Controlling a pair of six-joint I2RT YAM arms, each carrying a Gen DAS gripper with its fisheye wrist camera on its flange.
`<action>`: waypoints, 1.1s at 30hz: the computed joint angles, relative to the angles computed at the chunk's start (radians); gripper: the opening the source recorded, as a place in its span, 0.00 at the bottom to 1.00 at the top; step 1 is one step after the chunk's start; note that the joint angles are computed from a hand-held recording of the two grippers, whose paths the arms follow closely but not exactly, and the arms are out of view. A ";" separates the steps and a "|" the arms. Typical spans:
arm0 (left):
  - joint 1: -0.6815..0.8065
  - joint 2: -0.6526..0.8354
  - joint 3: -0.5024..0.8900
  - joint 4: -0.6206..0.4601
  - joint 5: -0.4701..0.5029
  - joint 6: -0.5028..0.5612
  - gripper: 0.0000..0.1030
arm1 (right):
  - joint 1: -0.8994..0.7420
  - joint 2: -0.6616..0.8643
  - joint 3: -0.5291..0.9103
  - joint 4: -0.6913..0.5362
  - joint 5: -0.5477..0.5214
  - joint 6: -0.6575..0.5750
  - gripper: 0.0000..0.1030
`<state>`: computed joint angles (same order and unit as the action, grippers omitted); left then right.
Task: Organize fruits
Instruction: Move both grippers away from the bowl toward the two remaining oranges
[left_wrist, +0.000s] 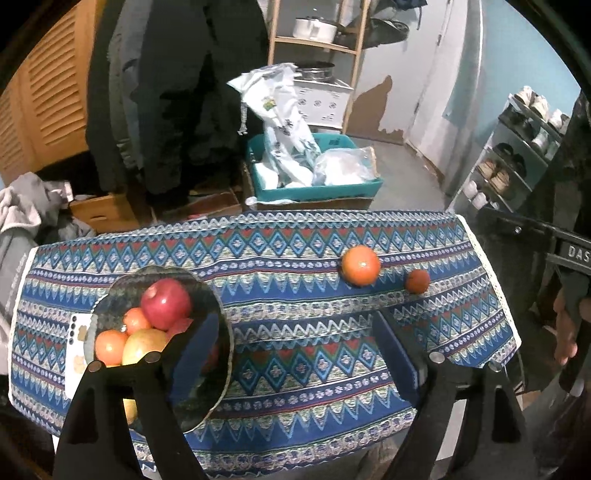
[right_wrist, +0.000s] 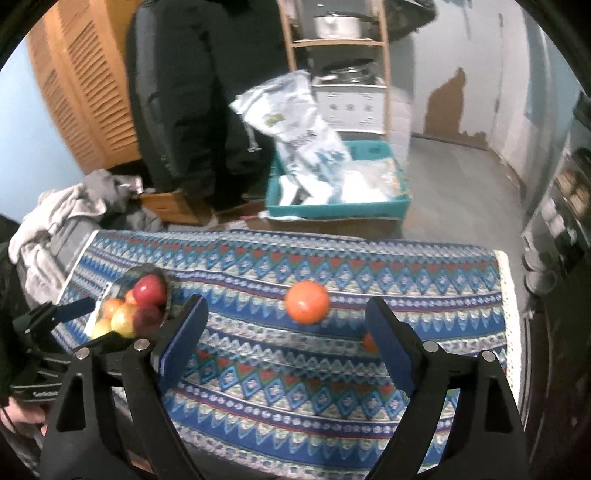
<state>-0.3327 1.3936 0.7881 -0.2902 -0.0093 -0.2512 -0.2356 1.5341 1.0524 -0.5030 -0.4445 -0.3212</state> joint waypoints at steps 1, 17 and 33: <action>-0.010 0.015 0.013 -0.002 0.001 0.002 0.84 | -0.018 0.012 0.010 -0.004 -0.001 -0.001 0.84; -0.075 0.266 0.253 -0.050 0.023 0.037 0.84 | -0.110 0.239 0.122 0.025 0.089 -0.043 0.84; -0.064 0.607 0.523 -0.088 0.107 0.025 0.84 | -0.112 0.548 0.302 -0.002 0.117 -0.021 0.84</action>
<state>-0.3963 2.0001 1.3113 -0.3782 0.0980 -0.2262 -0.3475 2.0823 1.3542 -0.5052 -0.3275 -0.3422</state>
